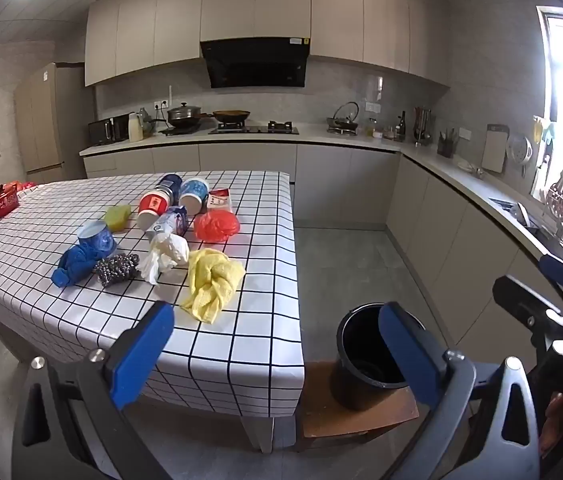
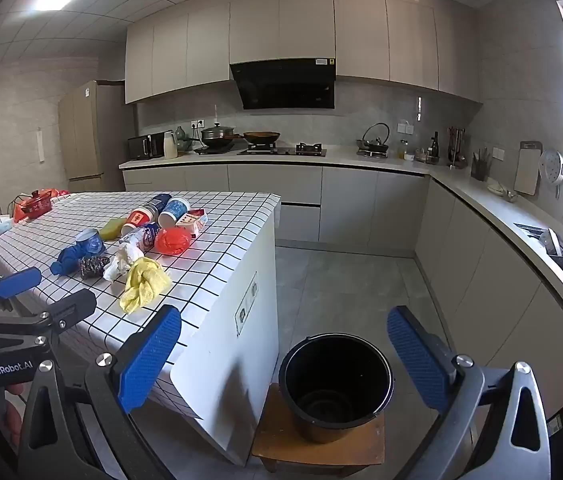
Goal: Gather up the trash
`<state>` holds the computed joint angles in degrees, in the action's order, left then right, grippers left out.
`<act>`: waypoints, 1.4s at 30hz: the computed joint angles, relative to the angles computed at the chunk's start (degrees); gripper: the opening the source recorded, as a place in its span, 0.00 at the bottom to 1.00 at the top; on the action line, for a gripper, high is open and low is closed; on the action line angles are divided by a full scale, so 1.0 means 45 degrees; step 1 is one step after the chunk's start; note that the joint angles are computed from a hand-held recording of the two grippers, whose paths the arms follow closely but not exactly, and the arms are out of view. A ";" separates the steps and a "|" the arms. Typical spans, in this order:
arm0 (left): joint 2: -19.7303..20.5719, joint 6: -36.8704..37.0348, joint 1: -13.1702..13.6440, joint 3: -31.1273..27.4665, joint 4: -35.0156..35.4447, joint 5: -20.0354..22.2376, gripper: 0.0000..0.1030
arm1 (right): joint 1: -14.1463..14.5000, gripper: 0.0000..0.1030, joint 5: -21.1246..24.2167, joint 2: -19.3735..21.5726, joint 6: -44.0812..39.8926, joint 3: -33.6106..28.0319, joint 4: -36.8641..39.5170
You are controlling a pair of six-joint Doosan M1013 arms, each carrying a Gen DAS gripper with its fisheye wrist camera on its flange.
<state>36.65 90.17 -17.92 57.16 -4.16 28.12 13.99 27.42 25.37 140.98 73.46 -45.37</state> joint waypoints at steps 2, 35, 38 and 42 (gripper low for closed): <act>0.0027 -0.0617 -0.0091 -0.0081 0.0954 0.0149 1.00 | 0.0014 1.00 -0.0025 -0.0004 0.0143 0.0021 -0.0177; -0.0049 -0.0294 -0.0006 0.0175 0.0596 0.0004 1.00 | 0.0100 1.00 0.0220 0.0006 0.0559 -0.0026 -0.0558; -0.0017 -0.0354 -0.0031 0.0096 0.0689 0.0113 1.00 | 0.0093 1.00 0.0299 0.0025 0.0486 -0.0075 -0.0442; -0.0020 -0.0334 -0.0046 0.0120 0.0683 0.0035 1.00 | 0.0102 1.00 0.0329 0.0009 0.0634 -0.0068 -0.0597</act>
<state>36.56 88.67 -18.13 57.70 -1.09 28.28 14.45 28.90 25.41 143.83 73.16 -48.06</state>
